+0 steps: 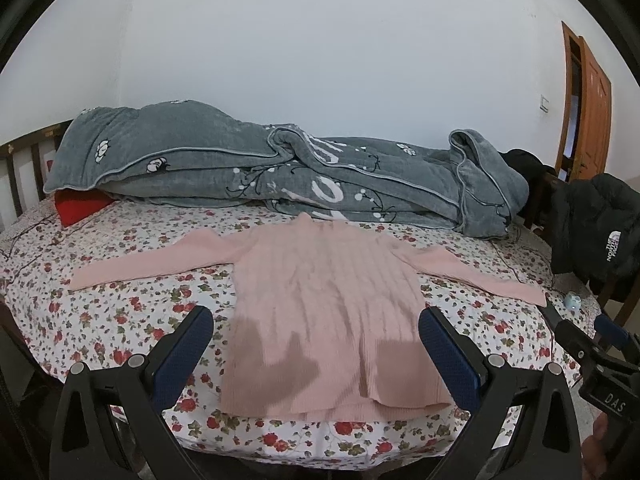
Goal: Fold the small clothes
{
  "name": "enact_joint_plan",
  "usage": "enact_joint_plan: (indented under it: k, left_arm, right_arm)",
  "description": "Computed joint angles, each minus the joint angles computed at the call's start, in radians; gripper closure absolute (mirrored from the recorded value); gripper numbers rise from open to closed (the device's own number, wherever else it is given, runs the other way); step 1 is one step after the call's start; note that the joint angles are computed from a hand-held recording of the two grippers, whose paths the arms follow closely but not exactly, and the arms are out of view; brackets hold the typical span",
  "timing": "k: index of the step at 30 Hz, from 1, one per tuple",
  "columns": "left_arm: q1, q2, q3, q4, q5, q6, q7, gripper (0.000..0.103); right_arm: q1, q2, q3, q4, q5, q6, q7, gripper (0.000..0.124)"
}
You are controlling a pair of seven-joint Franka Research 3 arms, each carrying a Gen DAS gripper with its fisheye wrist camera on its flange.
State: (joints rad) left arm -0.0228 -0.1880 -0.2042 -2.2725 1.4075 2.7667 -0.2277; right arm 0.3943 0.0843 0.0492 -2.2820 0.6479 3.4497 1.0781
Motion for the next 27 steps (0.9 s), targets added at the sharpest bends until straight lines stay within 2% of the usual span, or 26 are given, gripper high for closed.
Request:
enact_joint_plan:
  k: [5, 7, 9, 12, 14, 17, 19, 22, 23, 26, 27]
  left_arm:
    - [0.002, -0.001, -0.001, -0.002, 0.002, -0.012, 0.013, 0.0]
    - [0.0, 0.003, -0.001, -0.001, -0.014, -0.032, 0.025, 0.0]
    - [0.007, 0.016, 0.008, 0.006, -0.006, -0.017, 0.031, 0.0]
    - [0.017, 0.031, 0.015, 0.01, 0.034, -0.028, -0.028, 0.0]
    - [0.033, 0.054, 0.044, 0.01, 0.045, 0.032, -0.062, 0.0]
    - [0.065, 0.094, 0.084, 0.012, 0.054, 0.119, -0.093, 0.0]
    - [0.088, 0.119, 0.103, 0.014, 0.085, 0.135, -0.132, 0.0]
    - [0.127, 0.172, 0.143, 0.028, 0.132, 0.18, -0.166, 0.0]
    - [0.142, 0.195, 0.158, 0.037, 0.141, 0.186, -0.167, 0.0]
    - [0.173, 0.257, 0.19, 0.064, 0.108, 0.182, -0.096, 0.0]
    - [0.182, 0.276, 0.199, 0.071, 0.083, 0.185, -0.063, 0.0]
  right_arm:
    - [-0.042, 0.002, 0.031, -0.024, -0.112, 0.044, 0.105, 0.024]
    - [-0.031, 0.009, 0.025, -0.017, -0.099, 0.047, 0.097, 0.024]
    - [-0.028, 0.017, 0.025, -0.016, -0.104, 0.058, 0.098, 0.024]
    - [-0.03, 0.042, 0.03, -0.013, -0.144, 0.096, 0.103, 0.024]
    - [-0.006, 0.067, 0.019, 0.008, -0.11, 0.106, 0.06, 0.024]
    - [-0.02, 0.108, 0.031, 0.029, -0.158, 0.119, 0.086, 0.024]
    - [-0.027, 0.14, 0.037, 0.055, -0.174, 0.108, 0.11, 0.024]
    - [-0.122, 0.19, 0.105, 0.101, -0.314, 0.043, 0.238, 0.024]
    - [-0.133, 0.213, 0.113, 0.118, -0.337, 0.041, 0.263, 0.024]
    - [-0.116, 0.274, 0.098, 0.171, -0.348, 0.034, 0.295, 0.024]
    - [-0.134, 0.295, 0.116, 0.189, -0.368, 0.031, 0.315, 0.025]
